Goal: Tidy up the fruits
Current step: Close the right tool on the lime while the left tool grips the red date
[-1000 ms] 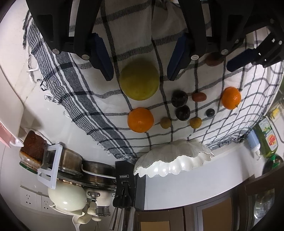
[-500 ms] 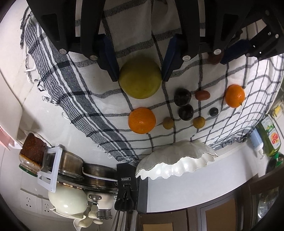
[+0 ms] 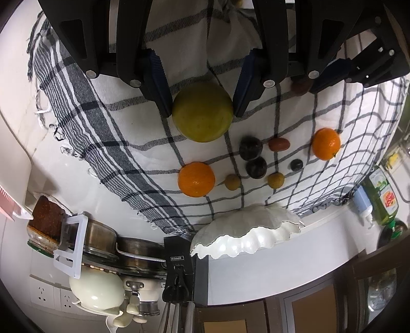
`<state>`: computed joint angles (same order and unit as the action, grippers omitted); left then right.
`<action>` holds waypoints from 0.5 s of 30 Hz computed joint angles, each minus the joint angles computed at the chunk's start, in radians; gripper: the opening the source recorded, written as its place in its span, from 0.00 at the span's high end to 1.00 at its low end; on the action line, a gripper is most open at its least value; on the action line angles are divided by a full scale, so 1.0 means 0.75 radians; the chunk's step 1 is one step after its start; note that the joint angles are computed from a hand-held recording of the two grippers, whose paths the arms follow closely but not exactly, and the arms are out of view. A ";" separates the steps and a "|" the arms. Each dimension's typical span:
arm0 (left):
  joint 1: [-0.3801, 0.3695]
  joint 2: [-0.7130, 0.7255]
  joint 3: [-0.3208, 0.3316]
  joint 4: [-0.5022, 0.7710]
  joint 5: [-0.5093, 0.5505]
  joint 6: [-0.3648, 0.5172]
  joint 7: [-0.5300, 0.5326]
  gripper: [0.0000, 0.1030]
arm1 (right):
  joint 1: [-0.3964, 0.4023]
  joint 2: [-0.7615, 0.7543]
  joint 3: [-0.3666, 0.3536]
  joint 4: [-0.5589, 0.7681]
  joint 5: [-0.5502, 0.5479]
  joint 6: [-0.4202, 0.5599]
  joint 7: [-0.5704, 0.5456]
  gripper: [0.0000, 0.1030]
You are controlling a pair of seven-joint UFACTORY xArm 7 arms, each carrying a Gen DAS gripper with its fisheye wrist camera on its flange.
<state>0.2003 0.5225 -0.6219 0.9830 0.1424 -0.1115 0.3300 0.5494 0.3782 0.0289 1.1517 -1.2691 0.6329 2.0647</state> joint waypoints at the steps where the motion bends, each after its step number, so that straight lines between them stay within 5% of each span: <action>1: -0.011 -0.010 0.012 -0.011 -0.003 -0.014 -0.006 0.82 | 0.002 -0.002 0.000 -0.003 -0.003 -0.001 0.005 0.51; 15: -0.344 -0.056 0.365 -0.051 0.124 -0.216 -0.144 0.81 | 0.014 -0.030 0.019 -0.032 -0.033 0.017 0.038 0.51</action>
<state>-0.0574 0.4805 -0.3483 0.9445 0.2351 -0.2734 0.2217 0.5600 0.3559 0.0435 1.1278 -1.2941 0.6460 2.0935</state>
